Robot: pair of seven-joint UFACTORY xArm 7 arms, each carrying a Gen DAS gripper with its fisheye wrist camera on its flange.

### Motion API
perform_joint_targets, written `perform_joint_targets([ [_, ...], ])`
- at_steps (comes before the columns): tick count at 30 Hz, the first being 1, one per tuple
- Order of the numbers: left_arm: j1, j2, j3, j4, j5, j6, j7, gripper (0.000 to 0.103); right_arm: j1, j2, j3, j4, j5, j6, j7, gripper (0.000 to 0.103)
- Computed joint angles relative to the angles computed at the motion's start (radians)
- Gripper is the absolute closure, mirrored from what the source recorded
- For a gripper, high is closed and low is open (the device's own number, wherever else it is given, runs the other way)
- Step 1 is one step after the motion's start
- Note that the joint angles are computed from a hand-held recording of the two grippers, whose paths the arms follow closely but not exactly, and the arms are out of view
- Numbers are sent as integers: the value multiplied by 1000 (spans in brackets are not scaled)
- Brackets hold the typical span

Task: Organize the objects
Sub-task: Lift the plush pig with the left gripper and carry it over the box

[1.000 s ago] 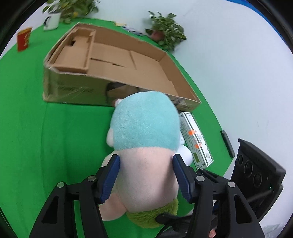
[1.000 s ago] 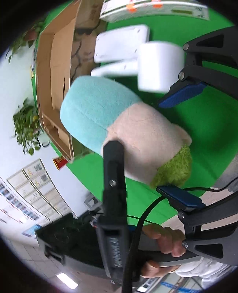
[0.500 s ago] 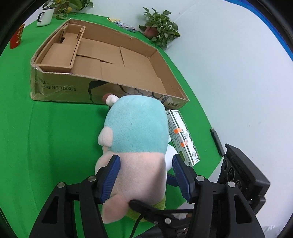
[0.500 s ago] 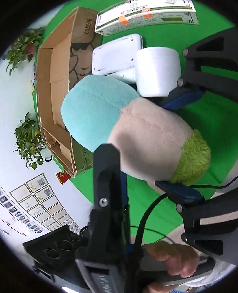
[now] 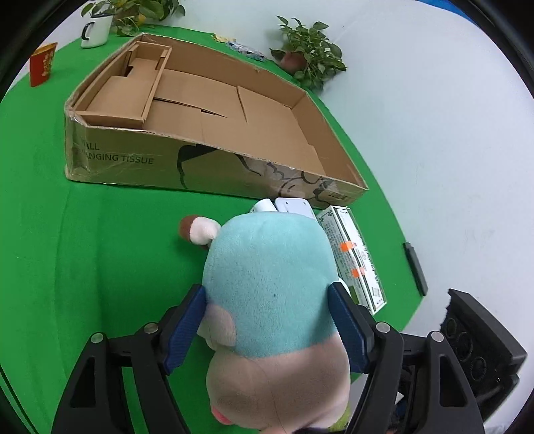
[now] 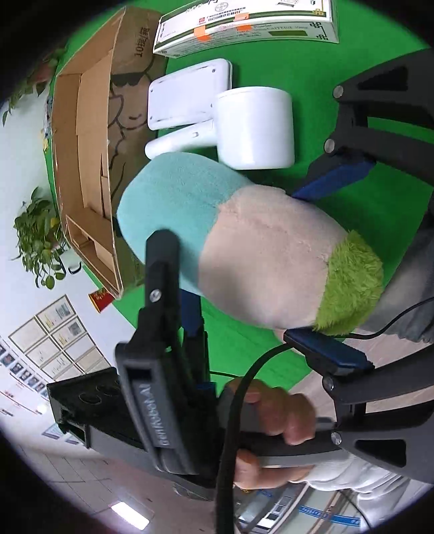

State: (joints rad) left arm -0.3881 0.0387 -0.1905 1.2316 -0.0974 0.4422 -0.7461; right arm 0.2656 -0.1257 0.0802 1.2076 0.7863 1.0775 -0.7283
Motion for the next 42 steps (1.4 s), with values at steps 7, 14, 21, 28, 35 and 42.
perform_joint_targets([
  [7,-7,-13,-2,11,39,46,-44,43,23,-1,32,-9,-70,-82,110,21],
  [14,-19,-52,-14,-14,140,48,-143,50,66,-47,46,-77,-159,-192,133,31],
  [21,-17,-99,-34,-6,282,84,-263,52,101,-102,21,-119,-117,-237,85,41],
  [28,-8,-103,-63,123,466,179,-332,52,121,-125,-6,-82,-37,-278,8,41],
  [35,-36,-20,-47,341,543,300,-290,53,117,-86,-8,20,7,-284,-9,41],
  [42,-92,121,6,655,585,444,-189,53,85,88,-2,243,50,-274,-59,41],
])
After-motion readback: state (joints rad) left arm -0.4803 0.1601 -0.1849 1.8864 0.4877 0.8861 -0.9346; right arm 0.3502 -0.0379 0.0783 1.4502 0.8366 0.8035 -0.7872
